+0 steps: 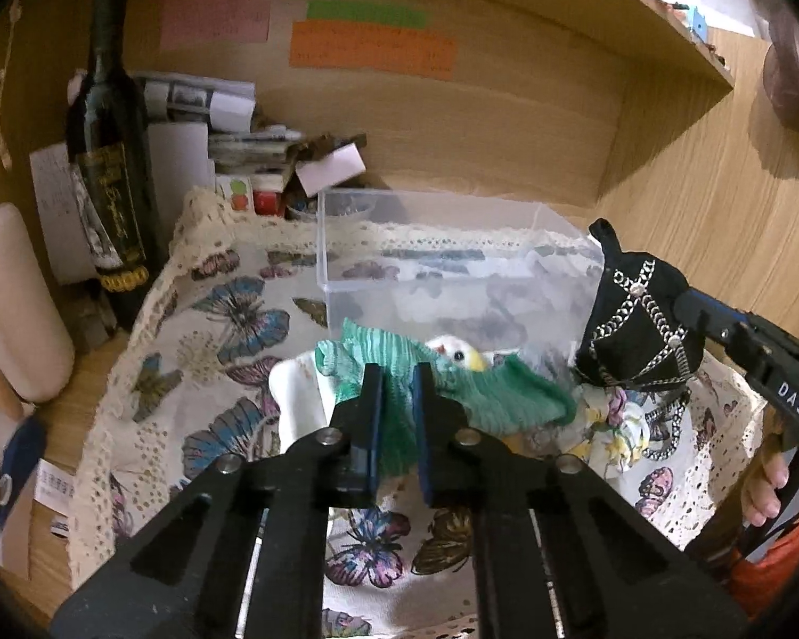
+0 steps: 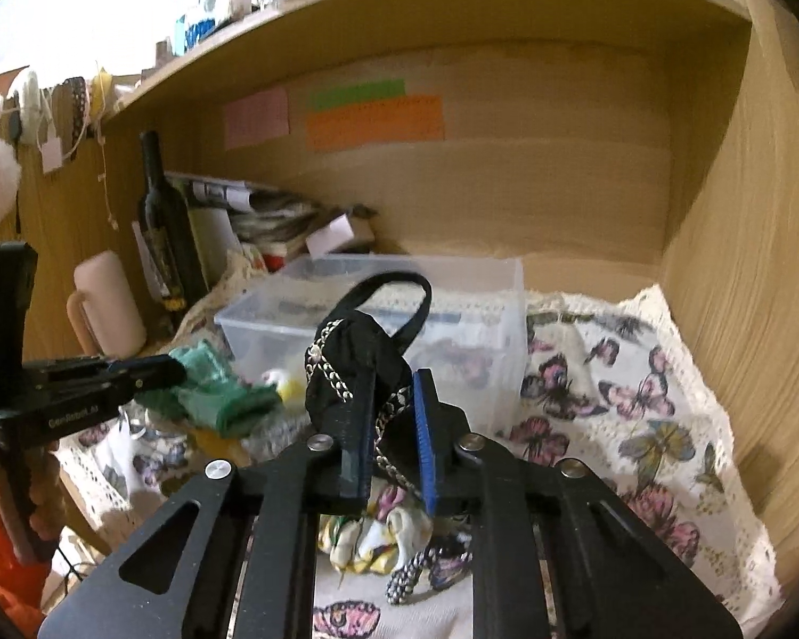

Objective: Organize soft objects
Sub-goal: 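Grasp the green striped cloth with the left tool while the right tool grasps the black chain pouch, then lift both items into the clear box and open both tools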

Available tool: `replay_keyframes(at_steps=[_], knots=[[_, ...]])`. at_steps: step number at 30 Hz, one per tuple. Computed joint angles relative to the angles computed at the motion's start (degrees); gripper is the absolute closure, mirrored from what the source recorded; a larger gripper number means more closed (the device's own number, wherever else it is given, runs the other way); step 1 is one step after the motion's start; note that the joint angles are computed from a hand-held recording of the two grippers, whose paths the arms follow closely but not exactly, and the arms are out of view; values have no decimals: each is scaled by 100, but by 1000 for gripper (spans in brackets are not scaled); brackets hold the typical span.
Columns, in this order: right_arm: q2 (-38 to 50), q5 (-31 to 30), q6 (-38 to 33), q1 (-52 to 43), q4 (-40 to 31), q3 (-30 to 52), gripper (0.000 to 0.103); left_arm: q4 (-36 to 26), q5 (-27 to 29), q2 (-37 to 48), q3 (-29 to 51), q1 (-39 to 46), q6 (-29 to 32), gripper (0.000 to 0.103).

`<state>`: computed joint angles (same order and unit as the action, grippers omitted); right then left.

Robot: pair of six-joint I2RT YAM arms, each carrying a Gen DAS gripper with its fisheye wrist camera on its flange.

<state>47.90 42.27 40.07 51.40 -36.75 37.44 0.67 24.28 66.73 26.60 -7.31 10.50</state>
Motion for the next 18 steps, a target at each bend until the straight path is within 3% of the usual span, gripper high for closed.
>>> replay_keyframes(at_steps=[2,4,6,7,13,18], knots=[[-8,81,-51,12,33,39,91,-88,3,-37,56,14,41,89],[-14,142,-79,21,52,69,91,-222,43,40,159,43,95,74],[-27,181,-103,28,74,84,91,-228,119,153,183,92,91,47],[-33,212,-96,48,60,93,91,-197,103,209,178,83,91,45],[-65,248,-203,1,94,148,91,-76,-28,654,191,-58,190,49],[-149,251,-432,-115,215,190,91,196,-123,692,118,-110,207,73]])
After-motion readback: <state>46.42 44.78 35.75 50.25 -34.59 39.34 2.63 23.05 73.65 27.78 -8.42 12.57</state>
